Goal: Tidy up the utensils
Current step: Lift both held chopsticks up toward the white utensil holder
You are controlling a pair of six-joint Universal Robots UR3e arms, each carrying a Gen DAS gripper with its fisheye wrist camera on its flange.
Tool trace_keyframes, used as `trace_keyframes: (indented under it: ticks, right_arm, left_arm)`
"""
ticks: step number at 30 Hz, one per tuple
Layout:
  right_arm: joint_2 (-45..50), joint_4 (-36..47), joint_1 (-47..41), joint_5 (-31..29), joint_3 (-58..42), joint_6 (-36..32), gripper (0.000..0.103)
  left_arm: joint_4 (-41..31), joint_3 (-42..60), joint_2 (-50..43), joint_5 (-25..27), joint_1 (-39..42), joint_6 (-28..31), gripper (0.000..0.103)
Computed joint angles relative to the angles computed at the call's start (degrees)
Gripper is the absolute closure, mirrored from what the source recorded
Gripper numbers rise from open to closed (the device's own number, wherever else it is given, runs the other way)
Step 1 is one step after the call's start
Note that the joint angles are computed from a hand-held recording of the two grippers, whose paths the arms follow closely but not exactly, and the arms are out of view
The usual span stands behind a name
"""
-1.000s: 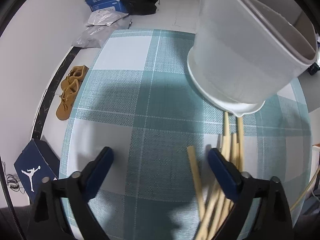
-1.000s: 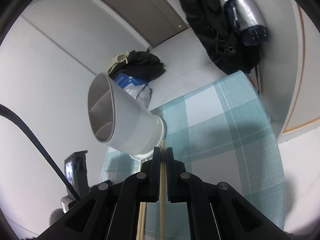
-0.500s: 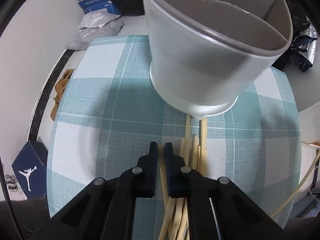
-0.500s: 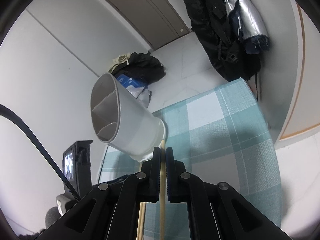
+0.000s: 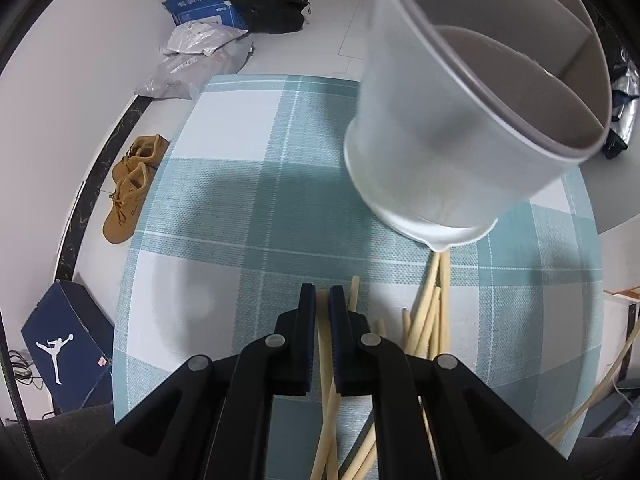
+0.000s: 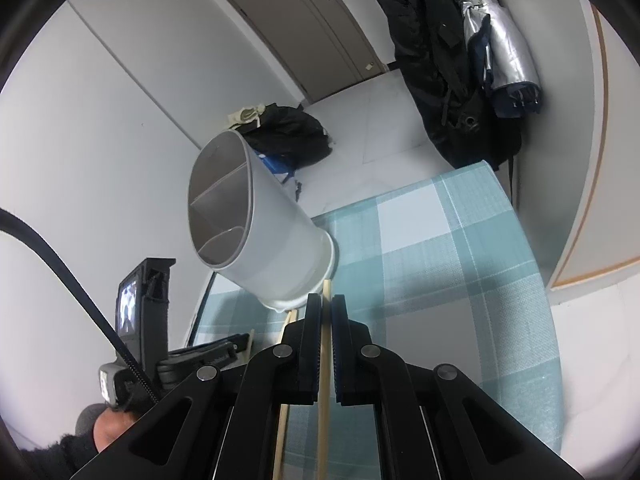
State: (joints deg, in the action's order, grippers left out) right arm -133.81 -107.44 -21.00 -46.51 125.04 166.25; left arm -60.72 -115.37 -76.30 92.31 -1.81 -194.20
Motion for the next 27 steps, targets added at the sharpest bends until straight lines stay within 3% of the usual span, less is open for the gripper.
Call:
trace_keyframes:
  ticks: [6,15,27]
  right_arm:
    - [1.1,-3.5,2.6,-0.6,0.2,1.8,0.099]
    - [5.5,-10.5,5.2,-1.1,-0.3,5.0,0.099]
    - [-5.5,-12.4,1.0,3.4,4.0,2.9,0.099]
  left_arm:
    - [-1.5,-0.1,3.5,-4.7,4.2,1.4,0.099]
    - [0.1,4.0,6.6,-4.4,0.1,-0.5,0.100]
    - [0.6,7.8,10.1,-7.3,0.2,4.1,0.100]
